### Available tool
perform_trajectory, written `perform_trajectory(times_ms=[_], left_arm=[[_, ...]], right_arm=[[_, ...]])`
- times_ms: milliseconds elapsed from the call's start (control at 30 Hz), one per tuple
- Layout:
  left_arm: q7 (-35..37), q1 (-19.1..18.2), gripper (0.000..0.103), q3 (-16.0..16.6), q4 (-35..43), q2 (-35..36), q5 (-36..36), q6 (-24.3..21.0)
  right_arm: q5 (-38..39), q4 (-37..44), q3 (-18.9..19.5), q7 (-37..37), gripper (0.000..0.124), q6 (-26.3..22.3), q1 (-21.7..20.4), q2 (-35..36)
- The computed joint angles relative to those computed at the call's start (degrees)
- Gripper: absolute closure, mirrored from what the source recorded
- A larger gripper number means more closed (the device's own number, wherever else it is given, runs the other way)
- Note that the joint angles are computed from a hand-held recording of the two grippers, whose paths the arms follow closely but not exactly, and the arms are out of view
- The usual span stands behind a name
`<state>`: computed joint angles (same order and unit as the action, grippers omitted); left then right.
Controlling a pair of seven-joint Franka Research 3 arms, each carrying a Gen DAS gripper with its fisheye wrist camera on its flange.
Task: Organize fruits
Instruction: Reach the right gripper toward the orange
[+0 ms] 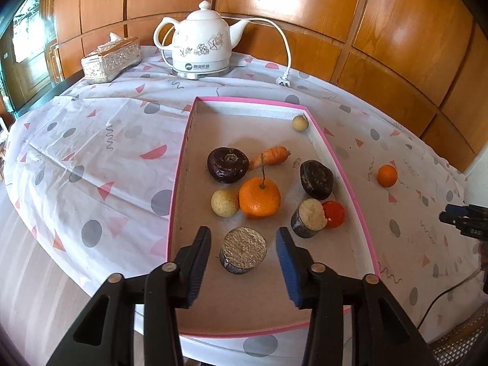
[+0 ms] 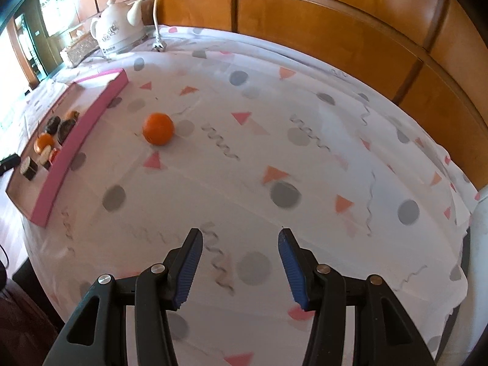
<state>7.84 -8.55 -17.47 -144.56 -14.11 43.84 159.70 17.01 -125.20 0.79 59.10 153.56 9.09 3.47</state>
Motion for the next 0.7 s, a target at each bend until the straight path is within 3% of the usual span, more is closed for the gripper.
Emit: perform_trajectory(times_ms=[333, 700], left_arm=[[-4.7, 0.9, 0.045, -1.3, -1.1, -3.1, 3.2, -1.0], [-7.6, 1.3, 0.038, -2.1, -2.3, -5.4, 3.0, -2.9]], right_arm=[[4.1, 6.3, 2.8, 1.3, 0.071, 0.5, 3.4, 5.4], [0.1, 14.0, 2.9, 8.8, 0.071, 0.1, 6.5, 12.5]])
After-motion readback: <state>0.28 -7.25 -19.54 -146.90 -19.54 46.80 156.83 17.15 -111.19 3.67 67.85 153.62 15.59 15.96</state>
